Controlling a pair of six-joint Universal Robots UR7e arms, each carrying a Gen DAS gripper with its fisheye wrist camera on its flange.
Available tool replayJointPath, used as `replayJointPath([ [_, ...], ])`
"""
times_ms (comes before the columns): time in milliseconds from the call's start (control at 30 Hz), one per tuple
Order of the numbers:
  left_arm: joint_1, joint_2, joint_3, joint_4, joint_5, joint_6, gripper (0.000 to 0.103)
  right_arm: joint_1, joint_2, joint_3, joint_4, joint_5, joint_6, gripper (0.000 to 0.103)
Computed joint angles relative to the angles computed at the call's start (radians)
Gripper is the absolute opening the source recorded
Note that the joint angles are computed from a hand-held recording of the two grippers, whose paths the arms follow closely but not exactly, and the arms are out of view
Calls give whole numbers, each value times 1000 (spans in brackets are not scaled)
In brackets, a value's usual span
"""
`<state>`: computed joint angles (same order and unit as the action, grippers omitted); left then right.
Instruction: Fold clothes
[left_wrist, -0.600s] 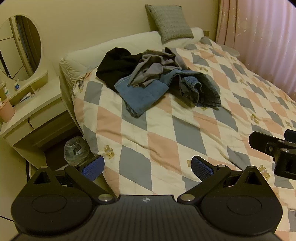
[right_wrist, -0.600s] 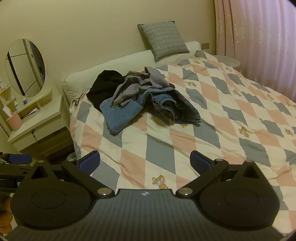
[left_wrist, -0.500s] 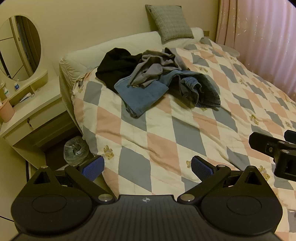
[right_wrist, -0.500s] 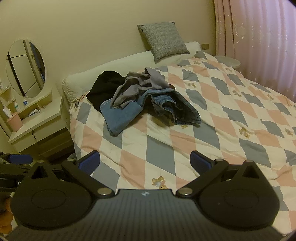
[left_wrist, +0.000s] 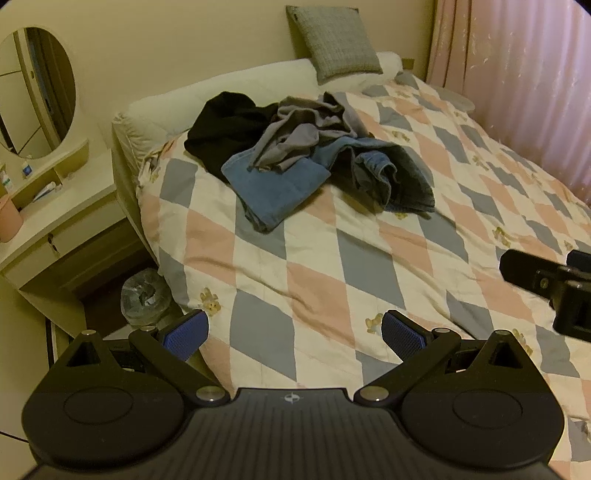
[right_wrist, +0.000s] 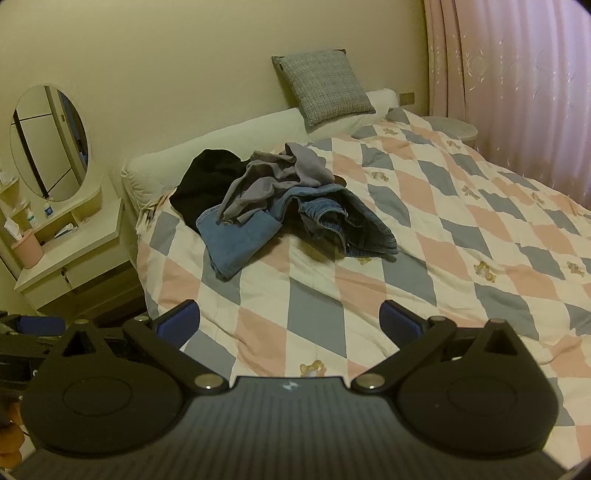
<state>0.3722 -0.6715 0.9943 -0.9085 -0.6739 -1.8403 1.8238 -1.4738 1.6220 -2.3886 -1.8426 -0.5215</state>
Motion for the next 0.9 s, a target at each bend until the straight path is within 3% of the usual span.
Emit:
replayJointPath([
  [667, -15, 19, -43, 72, 3, -15, 103, 7, 4, -1, -15, 4, -7, 102],
  [733, -21, -12, 37, 22, 5, -17, 103, 6, 4, -1, -16, 4, -8, 102],
  [900, -23, -18, 45, 20, 6, -15, 103, 4, 5, -2, -19, 6, -1, 102],
])
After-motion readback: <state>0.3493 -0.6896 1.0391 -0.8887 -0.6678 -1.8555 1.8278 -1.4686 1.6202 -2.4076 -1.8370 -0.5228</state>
